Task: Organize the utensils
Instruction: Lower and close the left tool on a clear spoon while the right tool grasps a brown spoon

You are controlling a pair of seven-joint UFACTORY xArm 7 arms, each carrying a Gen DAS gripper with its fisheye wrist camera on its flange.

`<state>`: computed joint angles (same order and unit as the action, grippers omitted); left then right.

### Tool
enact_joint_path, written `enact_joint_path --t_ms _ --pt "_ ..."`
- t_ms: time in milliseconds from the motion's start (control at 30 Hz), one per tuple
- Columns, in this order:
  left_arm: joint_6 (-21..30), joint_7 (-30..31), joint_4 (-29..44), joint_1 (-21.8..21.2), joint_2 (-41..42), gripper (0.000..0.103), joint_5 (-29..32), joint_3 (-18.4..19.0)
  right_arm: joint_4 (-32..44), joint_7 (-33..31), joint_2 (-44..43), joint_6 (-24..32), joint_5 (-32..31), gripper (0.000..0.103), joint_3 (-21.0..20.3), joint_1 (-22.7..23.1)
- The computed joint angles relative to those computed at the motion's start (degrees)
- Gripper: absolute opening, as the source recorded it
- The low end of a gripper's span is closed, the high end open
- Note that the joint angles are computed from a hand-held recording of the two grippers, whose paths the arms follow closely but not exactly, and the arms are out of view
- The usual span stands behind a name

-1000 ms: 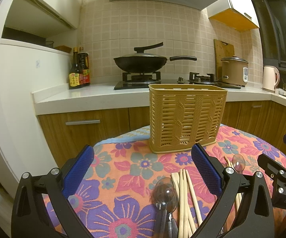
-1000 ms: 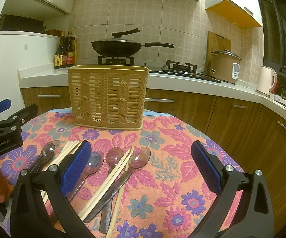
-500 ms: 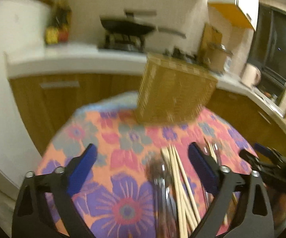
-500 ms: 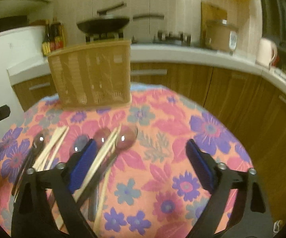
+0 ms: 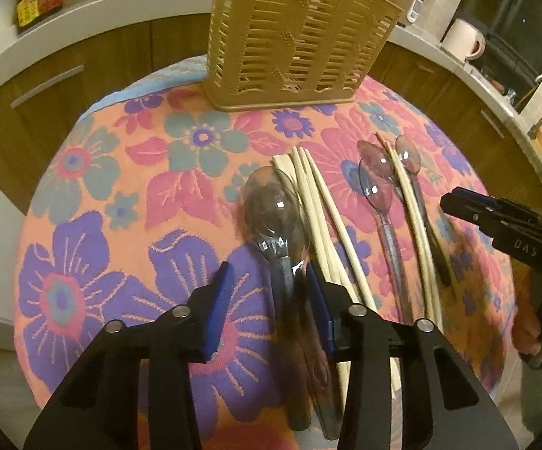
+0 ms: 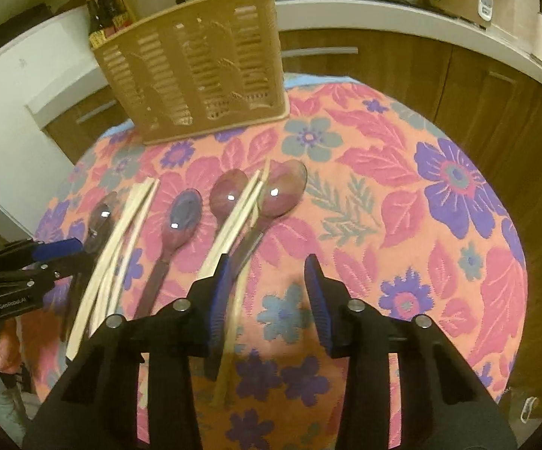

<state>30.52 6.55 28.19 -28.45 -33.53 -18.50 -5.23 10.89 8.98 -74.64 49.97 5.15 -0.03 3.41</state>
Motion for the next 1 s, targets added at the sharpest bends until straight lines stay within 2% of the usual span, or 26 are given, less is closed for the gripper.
enact_joint_path --t_ms 67,167,267,400,467,567,800,1000 --pt "1.01 -0.74 0.71 0.46 0.05 0.032 0.76 -0.55 0.34 -0.02 1.29 0.43 0.12 0.03 -0.72 -0.35" --pt "1.55 0.4 1.07 -0.72 0.19 0.015 -0.99 0.87 0.8 -0.34 2.64 0.29 0.51 0.03 -1.06 -0.1" --pt "0.46 0.07 0.94 -0.67 0.5 0.01 -1.52 0.16 2.24 -0.43 6.23 -0.63 2.26 0.029 -2.39 0.53" --pt "-1.28 0.69 0.06 -1.79 -0.26 0.005 -4.31 1.6 4.47 -0.36 12.52 -3.26 4.75 0.024 -3.99 0.73" --pt "-2.28 2.31 -0.59 -3.17 -0.96 0.003 -6.82 3.62 5.63 -0.88 15.9 -3.8 6.3 0.017 -4.96 1.41" --pt "-2.66 3.27 -1.07 -3.29 -1.77 0.002 -8.96 4.89 6.33 -0.61 17.58 -4.22 6.34 0.003 -3.69 0.84" --pt "-0.86 7.63 -1.15 -4.02 -1.92 0.002 -15.39 8.98 6.5 -3.19 13.59 -2.2 6.74 0.001 -6.28 -0.72" --pt "0.21 8.86 -1.08 -1.79 -1.76 0.003 -16.52 7.71 6.82 -7.0 15.07 -0.27 6.65 0.001 -8.55 -2.98"
